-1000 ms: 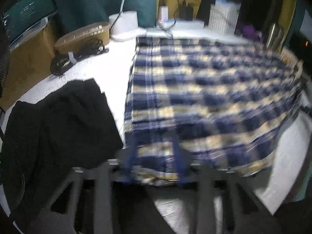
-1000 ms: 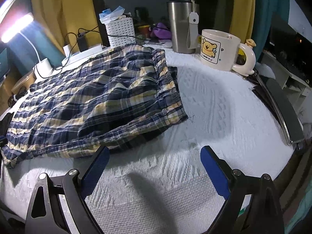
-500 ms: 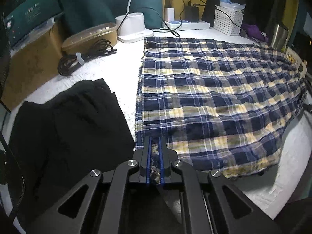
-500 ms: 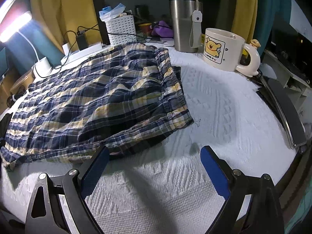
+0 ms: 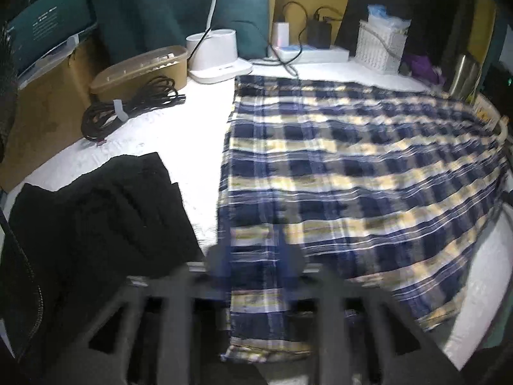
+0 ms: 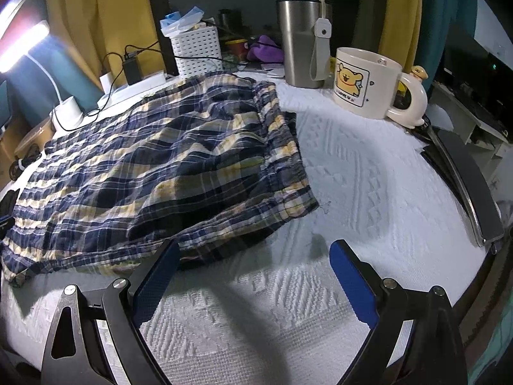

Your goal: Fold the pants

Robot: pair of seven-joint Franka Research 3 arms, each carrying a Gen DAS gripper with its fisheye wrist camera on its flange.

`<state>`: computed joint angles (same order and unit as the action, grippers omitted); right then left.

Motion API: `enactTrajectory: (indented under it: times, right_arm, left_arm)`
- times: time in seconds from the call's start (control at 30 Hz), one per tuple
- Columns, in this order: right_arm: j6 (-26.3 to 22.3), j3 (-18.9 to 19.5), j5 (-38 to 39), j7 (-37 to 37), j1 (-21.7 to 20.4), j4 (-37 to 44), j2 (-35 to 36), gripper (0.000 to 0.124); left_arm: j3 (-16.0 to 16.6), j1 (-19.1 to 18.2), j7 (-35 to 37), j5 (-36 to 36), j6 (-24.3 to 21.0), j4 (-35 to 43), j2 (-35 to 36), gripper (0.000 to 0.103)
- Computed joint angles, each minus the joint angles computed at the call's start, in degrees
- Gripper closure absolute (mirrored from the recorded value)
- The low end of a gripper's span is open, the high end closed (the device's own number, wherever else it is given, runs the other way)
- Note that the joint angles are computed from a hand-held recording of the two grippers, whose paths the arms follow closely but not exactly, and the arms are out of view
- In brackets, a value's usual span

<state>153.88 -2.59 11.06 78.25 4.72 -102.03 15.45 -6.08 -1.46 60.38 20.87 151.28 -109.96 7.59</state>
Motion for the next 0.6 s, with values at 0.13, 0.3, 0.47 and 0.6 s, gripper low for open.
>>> enactTrajectory:
  times: [0.13, 0.3, 0.47, 0.6]
  right_arm:
    - [-0.30, 0.03, 0.22, 0.58, 0.02, 0.35, 0.28, 0.029]
    - [-1.36, 0.58, 1.92, -0.42, -0.31, 1.15, 0.82, 0.029]
    - [-2.42, 1.17, 3.98, -1.18, -0.75, 1.31, 0.58, 0.024]
    - [-4.26, 3.02, 10.72, -4.38, -2.44, 2.03, 0.62, 0.022]
  left_arm:
    - [0.72, -0.07, -2.55, 3.07, -0.01, -0.90, -0.77, 0.102]
    - [0.75, 0.43, -3.33, 4.31, -0.95, -1.22, -1.07, 0.102]
    - [0.00, 1.28, -0.57, -1.54, -0.97, -0.67, -1.70, 0.100]
    - [0.61, 1.18, -2.38, 0.41, -0.51, -0.06, -2.29, 0.058]
